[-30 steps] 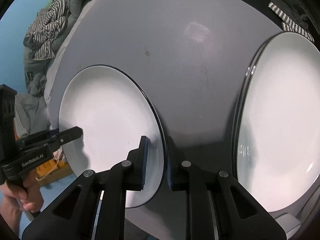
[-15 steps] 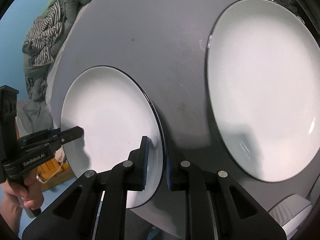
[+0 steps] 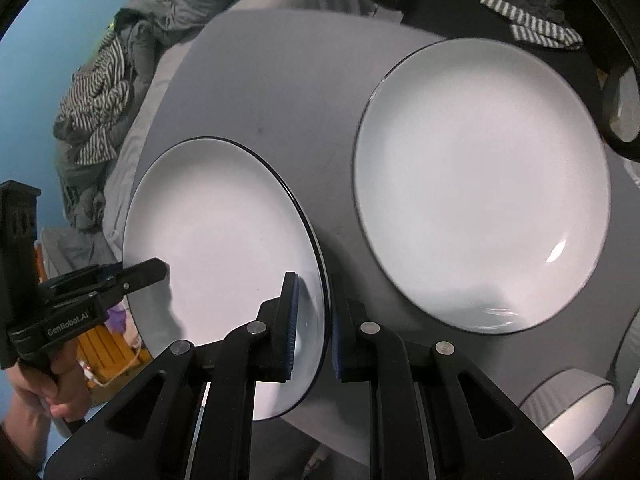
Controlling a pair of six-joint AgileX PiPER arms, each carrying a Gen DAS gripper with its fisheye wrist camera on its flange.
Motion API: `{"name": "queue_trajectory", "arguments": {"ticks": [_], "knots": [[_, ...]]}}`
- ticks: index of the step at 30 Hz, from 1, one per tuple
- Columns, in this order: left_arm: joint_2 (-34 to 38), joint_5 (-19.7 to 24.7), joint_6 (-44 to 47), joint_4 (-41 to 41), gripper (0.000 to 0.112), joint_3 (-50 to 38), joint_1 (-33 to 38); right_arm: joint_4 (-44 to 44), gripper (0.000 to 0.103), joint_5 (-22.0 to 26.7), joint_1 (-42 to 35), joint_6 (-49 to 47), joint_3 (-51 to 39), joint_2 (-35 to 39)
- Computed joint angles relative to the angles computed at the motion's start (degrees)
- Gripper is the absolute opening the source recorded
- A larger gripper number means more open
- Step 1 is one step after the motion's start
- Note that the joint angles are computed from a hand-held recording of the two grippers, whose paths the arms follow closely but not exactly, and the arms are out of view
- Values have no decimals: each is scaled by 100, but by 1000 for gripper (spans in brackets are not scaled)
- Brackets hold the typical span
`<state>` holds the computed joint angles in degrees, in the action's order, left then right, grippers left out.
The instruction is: Organize plates and bowls
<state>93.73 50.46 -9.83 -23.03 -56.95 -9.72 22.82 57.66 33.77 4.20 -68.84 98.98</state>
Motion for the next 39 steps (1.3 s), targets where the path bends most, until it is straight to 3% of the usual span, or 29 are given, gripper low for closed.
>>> {"name": "queue_trajectory", "arguments": {"ticks": [15, 22, 30, 39], "knots": [[1226, 255, -724, 443, 19, -1987, -1325, -191, 14, 226, -1214, -100, 168, -585], [1954, 608, -1085, 667, 19, -3113, -1831, -134, 14, 376, -1899, -417, 73, -526], [3044, 1405, -1361, 926, 19, -4801, -2012, 63, 14, 456, -2518, -803, -21, -222], [3485, 1737, -1517, 1073, 19, -5410, -2077, 185, 15, 469, -2722, -992, -99, 95]]}}
